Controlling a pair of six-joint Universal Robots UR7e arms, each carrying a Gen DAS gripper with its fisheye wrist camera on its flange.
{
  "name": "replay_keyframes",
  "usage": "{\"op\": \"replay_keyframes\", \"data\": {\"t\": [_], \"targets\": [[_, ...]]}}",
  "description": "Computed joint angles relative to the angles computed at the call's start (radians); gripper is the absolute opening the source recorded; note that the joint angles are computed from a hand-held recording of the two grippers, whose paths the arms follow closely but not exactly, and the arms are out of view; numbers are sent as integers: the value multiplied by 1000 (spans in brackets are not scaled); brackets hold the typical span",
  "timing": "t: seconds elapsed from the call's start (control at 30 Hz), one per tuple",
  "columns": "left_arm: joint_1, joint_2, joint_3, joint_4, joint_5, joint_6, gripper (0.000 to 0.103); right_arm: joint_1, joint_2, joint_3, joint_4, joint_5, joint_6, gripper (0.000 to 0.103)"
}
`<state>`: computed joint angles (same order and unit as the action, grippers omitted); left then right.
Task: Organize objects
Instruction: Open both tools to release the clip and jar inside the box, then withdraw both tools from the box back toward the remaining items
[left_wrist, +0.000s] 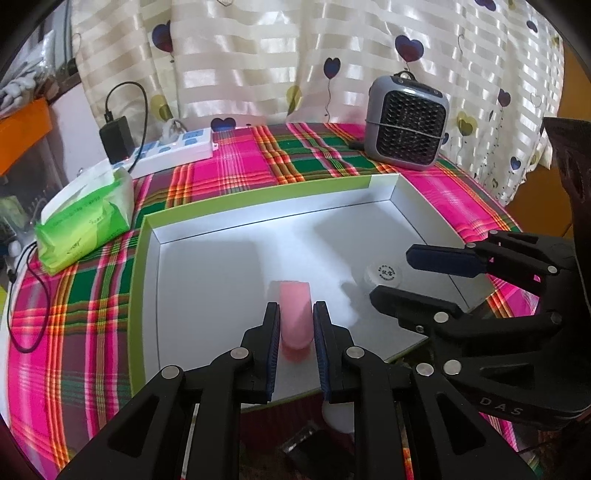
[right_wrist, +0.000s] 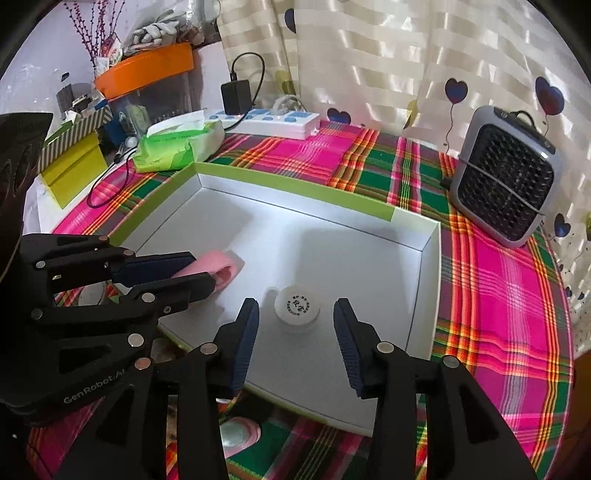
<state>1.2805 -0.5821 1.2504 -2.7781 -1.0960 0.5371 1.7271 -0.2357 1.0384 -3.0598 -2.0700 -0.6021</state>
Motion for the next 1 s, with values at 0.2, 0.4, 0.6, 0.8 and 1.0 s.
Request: {"op": "replay_keyframes", "data": {"t": [0.2,0.4,0.6,0.8,1.0], "targets": [[-10,-43,70,-54,-2,1,17,12,-34,85,-106,-11,2,44],[-21,-95,157,-113,-8,-4,17,25,-82,194,-191,24,13,44],[-26,-149,249,-166,-13,-16,17,36,-109,284,-251,51,31,44],[-26,-183,323,-216,-12,-19,17,38,-121,354,-292,70,58,44],[-22,-199,363,-245,-16,-15,17,38,-122,389,-313,70,74,44]]}}
